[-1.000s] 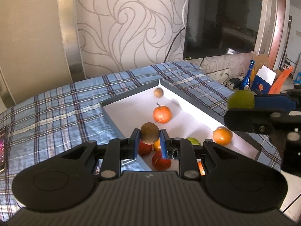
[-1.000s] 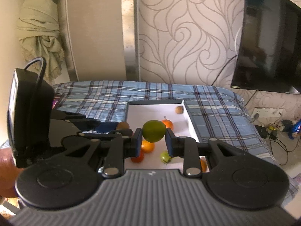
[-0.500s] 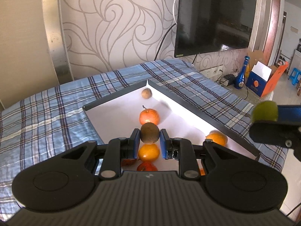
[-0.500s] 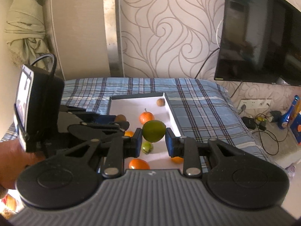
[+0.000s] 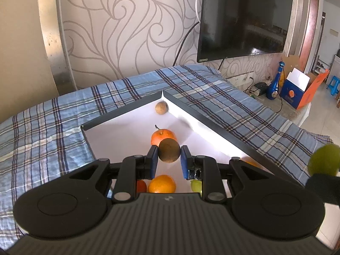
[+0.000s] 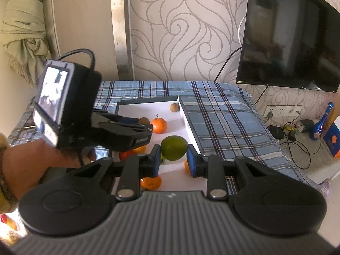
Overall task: Organize fruits
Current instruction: 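Lower the kiwi into the box and open the left gripper, then lower the green lime into the box and open the right gripper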
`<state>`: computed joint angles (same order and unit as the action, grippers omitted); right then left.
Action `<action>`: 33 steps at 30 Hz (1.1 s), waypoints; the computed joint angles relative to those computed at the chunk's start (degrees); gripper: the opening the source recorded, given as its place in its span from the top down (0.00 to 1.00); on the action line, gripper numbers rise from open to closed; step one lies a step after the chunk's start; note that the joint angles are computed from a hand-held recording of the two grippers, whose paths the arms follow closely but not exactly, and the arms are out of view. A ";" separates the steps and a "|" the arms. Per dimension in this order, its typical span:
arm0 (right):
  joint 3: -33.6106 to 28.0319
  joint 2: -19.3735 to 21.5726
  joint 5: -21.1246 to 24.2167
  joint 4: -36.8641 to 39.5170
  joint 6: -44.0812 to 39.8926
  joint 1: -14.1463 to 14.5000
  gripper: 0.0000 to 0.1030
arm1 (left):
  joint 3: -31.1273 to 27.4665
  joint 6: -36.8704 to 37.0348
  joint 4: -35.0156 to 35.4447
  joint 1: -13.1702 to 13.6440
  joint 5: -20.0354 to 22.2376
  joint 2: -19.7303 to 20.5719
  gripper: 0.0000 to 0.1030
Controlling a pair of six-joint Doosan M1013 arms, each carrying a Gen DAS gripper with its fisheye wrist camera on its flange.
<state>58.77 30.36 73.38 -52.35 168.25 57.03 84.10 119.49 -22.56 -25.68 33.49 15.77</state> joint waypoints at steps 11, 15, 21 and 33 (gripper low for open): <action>-0.77 0.46 0.65 0.70 -0.83 0.02 0.72 | -0.96 -1.97 2.00 -0.32 0.39 1.29 0.74; -1.23 0.73 0.84 1.02 -1.33 0.02 0.72 | -1.45 -3.01 3.36 -0.52 0.52 1.77 0.74; -1.74 1.08 0.86 1.35 -1.64 -0.07 0.72 | -1.48 -2.32 3.33 -0.60 0.38 1.77 0.73; -1.30 1.40 -1.56 3.03 -2.72 -1.33 0.72 | -0.33 -1.14 0.92 0.77 -0.26 -0.13 0.73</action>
